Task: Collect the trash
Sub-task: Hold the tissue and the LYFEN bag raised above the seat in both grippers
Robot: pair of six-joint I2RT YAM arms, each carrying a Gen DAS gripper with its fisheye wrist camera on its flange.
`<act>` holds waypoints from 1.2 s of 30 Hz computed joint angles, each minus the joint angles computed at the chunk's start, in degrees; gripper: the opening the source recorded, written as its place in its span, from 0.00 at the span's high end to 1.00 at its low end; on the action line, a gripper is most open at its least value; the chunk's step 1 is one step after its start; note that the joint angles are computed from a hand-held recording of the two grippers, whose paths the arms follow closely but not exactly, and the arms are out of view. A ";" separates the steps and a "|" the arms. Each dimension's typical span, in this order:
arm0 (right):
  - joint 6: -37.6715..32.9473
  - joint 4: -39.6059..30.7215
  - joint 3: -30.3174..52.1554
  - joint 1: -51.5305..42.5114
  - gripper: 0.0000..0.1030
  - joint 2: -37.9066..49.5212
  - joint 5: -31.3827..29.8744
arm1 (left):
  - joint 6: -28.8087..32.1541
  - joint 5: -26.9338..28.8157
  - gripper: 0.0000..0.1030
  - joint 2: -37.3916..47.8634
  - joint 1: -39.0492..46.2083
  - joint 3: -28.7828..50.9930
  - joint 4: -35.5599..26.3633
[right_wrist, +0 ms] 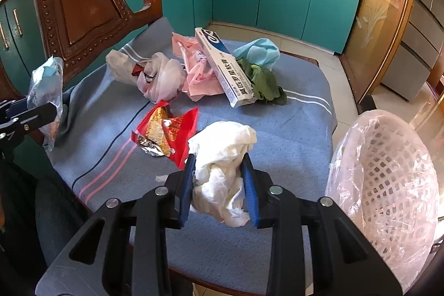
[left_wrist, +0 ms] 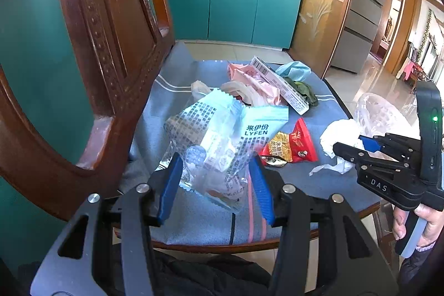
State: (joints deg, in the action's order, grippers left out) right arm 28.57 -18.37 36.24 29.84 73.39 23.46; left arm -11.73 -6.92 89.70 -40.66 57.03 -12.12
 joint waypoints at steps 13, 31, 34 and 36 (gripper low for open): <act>0.33 0.41 -0.15 0.21 0.68 0.25 -0.14 | 0.44 0.22 0.51 3.48 -0.87 1.68 -0.56; 0.27 1.41 -0.01 0.09 0.68 1.85 -0.96 | 0.25 0.73 0.51 7.12 -1.37 2.49 -0.09; 0.33 1.62 -0.30 0.16 0.68 1.38 -0.99 | 0.04 0.57 0.51 6.92 -1.51 2.41 0.00; 0.33 1.53 -0.25 0.15 0.68 1.25 -0.98 | 0.02 0.34 0.51 6.44 -1.69 2.14 0.03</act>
